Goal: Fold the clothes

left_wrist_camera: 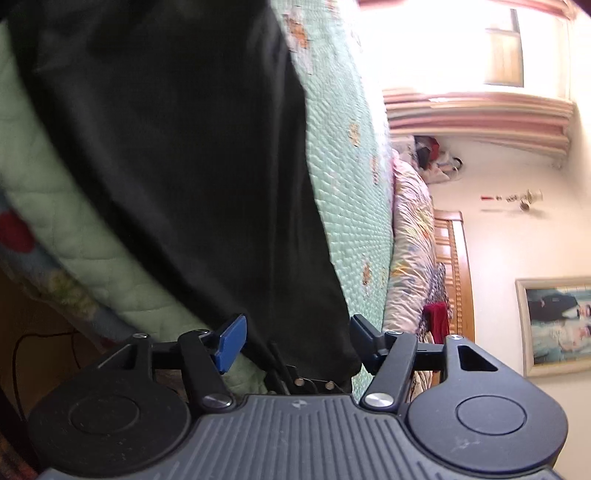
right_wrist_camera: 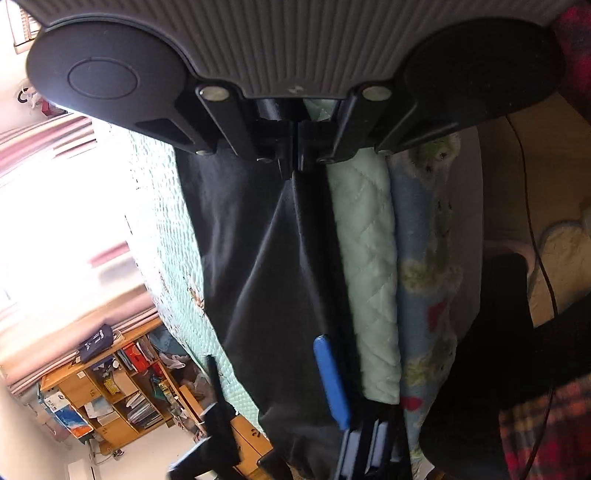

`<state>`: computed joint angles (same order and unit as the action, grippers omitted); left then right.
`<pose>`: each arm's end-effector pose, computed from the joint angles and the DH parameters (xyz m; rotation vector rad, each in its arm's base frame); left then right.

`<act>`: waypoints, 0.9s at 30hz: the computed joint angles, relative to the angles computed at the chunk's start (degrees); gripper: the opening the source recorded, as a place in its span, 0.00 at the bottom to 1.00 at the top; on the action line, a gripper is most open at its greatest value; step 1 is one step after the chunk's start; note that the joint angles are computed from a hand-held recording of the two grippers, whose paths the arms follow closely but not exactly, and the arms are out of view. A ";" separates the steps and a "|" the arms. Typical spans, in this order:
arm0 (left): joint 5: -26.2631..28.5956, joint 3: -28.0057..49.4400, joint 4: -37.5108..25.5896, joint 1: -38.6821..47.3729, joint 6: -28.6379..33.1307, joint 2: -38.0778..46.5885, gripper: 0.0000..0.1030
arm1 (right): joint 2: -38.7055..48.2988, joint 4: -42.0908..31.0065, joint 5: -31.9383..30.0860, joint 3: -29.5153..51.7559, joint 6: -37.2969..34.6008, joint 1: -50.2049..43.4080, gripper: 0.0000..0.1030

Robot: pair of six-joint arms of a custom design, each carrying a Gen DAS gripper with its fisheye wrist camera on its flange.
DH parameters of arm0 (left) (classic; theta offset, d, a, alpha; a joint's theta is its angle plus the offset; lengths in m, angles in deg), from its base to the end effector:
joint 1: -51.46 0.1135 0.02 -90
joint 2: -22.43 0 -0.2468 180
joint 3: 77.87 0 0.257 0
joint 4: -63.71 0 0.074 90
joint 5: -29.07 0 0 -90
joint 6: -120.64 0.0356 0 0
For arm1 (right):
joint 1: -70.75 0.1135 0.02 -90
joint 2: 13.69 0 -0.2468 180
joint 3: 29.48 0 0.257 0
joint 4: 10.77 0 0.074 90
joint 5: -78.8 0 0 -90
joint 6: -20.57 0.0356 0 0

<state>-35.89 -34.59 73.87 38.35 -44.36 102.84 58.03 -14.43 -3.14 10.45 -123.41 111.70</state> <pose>0.2678 -0.0778 0.1535 -0.9061 2.1149 -1.3358 0.1921 0.1601 0.1491 -1.5636 1.5427 -0.2821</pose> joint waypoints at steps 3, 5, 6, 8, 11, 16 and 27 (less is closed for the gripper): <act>-0.92 4.33 -0.98 -1.02 3.31 3.70 0.70 | 0.83 0.73 -0.44 0.24 1.20 -0.17 0.03; -1.67 7.89 -2.55 -1.64 6.01 7.19 0.70 | 1.05 1.72 -1.05 -0.08 2.02 -0.62 0.04; -1.77 9.38 -4.03 -1.71 6.57 8.91 0.70 | 0.76 2.06 -1.22 -0.40 2.63 -0.70 0.04; -1.97 11.82 -6.40 -1.83 7.32 11.91 0.69 | -1.94 -0.97 -2.94 -0.57 4.99 -1.61 0.06; -1.80 10.90 -4.54 -1.80 6.81 12.96 0.67 | -6.46 -10.86 -14.55 2.39 16.93 -10.89 0.16; -1.21 10.08 -3.31 -1.11 6.52 13.25 0.67 | -5.59 -20.61 -38.58 9.03 41.41 -31.76 0.19; -2.34 7.52 -2.88 -1.03 6.52 11.05 0.68 | 16.30 -11.69 -70.59 9.58 75.69 -68.22 0.16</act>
